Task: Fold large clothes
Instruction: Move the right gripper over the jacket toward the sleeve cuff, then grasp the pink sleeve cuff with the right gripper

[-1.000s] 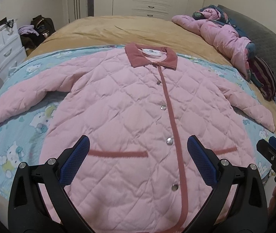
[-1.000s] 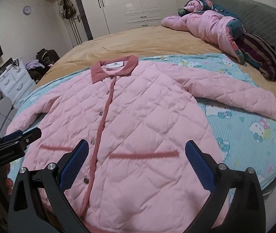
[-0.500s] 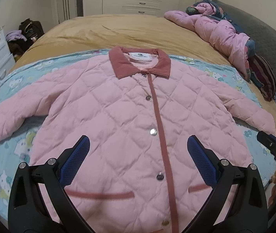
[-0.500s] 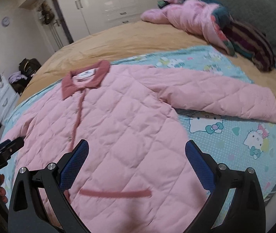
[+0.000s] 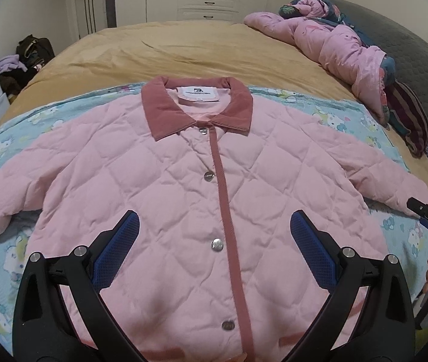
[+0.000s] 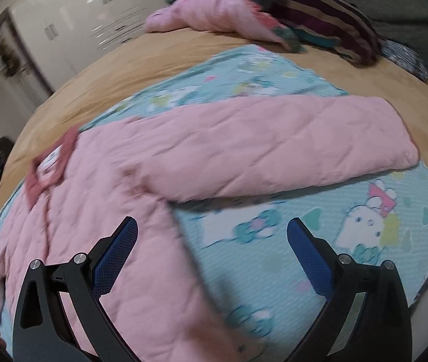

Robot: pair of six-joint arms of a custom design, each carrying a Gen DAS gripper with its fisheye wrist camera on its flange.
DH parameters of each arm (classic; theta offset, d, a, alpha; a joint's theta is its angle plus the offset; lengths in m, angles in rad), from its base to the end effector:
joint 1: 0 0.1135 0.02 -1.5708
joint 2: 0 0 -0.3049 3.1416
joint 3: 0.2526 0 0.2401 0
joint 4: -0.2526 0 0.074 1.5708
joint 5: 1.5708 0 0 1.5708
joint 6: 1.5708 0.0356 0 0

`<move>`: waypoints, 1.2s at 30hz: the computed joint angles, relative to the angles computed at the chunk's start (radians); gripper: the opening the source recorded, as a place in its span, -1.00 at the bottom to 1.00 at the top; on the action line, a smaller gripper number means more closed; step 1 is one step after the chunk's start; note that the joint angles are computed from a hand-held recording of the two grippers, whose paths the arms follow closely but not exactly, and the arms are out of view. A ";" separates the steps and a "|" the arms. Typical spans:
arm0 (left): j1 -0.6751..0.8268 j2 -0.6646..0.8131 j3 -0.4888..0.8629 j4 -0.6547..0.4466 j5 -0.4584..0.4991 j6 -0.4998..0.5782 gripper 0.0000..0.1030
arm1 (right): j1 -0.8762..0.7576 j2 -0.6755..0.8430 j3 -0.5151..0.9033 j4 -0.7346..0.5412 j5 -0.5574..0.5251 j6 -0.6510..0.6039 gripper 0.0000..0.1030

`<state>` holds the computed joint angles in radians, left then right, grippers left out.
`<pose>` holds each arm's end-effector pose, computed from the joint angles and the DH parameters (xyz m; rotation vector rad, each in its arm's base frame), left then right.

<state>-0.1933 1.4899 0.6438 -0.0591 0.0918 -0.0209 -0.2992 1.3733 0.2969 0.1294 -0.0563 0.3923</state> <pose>0.2565 -0.0535 0.1970 0.2529 2.4691 -0.2050 0.1796 -0.0533 0.1474 0.8322 2.3776 0.1086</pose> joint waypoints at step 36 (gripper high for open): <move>-0.059 0.312 0.240 -0.022 -0.021 -0.084 0.82 | -0.806 0.735 0.249 0.563 -0.621 0.313 0.65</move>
